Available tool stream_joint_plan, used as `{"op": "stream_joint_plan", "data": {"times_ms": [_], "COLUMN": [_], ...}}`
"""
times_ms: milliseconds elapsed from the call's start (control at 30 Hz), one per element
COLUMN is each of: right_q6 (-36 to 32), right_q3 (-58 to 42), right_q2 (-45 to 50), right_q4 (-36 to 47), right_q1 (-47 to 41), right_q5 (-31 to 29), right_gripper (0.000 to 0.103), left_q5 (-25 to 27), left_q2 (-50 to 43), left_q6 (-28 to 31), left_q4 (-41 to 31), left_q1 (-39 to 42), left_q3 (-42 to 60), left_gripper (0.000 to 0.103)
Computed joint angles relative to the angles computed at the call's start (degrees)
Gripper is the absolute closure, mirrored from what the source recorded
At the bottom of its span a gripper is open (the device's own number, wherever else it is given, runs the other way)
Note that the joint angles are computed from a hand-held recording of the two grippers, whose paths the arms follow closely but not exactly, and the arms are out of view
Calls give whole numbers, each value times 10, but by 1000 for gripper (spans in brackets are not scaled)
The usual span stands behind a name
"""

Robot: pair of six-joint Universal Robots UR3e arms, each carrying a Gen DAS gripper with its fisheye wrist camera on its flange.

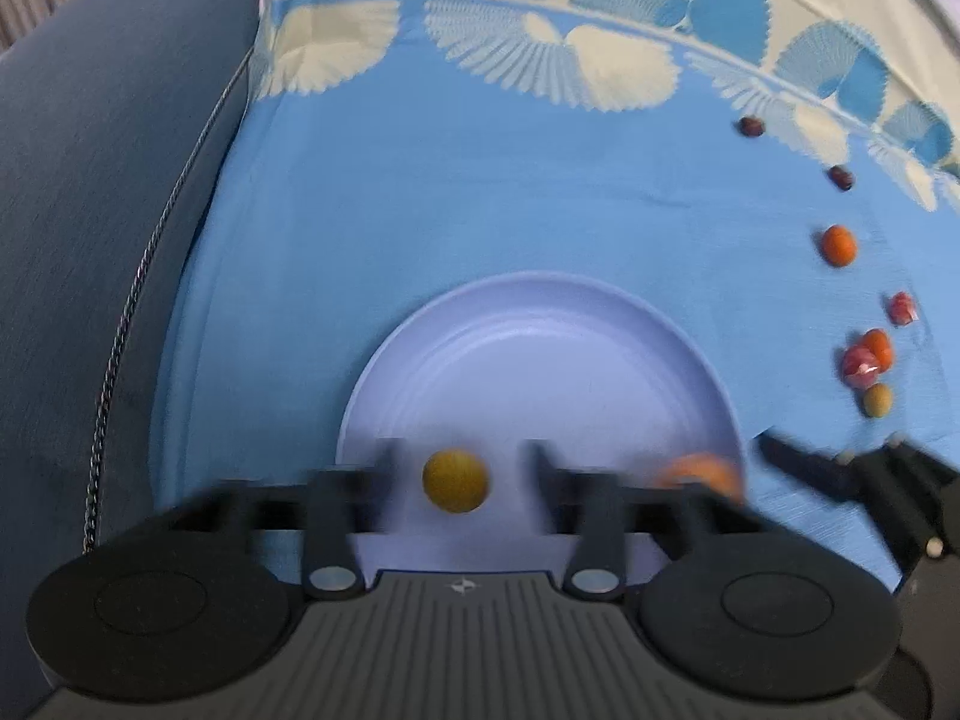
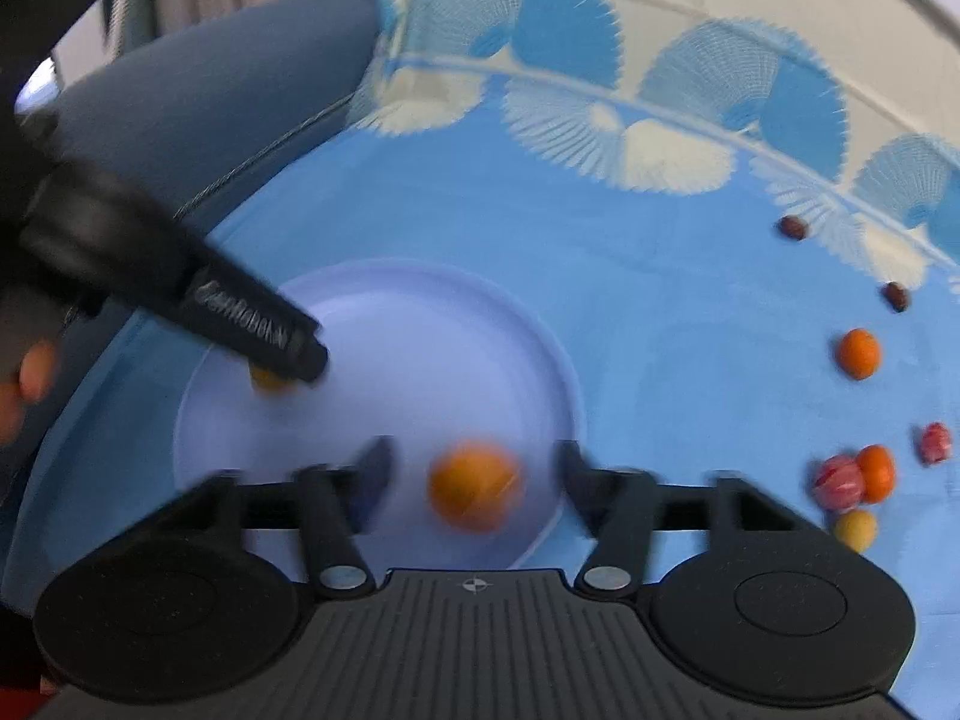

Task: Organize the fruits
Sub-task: 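Open both tools to drop the plum and mandarin onto the plate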

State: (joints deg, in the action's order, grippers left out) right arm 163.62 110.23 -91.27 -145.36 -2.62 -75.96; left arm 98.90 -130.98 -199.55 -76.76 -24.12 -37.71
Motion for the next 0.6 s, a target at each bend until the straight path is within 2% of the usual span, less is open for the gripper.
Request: {"op": "stream_joint_plan", "data": {"times_ms": [33, 100, 167, 233, 367, 500, 600], "right_q6": [5, -5, -23, -36, -102, -182, -217], "right_q3": [2, 7, 13, 26, 39, 29, 14], "right_q2": [-8, -39, -87, -157, -313, -433, -479], "right_q4": [-6, 6, 52, 121, 328, 510, 554], "right_q1": [-2, -20, -47, -76, -153, -217, -247], "right_q5": [-6, 8, 31, 52, 106, 137, 157], "right_gripper": [10, 8, 5, 4, 2, 1, 1], "left_q5": [17, 43, 54, 72, 91, 83, 102], "left_q2": [7, 41, 53, 75, 146, 208, 228], "left_q6": [-6, -1, 14, 12, -16, -40, -63], "left_q4": [13, 71, 47, 27, 19, 1, -17], "left_q1": [-6, -20, -30, -43, -71, -96, -124], "left_q3": [-7, -61, -53, -63, -133, -189, -193], "left_gripper": [0, 0, 0, 0, 0, 0, 0]}}
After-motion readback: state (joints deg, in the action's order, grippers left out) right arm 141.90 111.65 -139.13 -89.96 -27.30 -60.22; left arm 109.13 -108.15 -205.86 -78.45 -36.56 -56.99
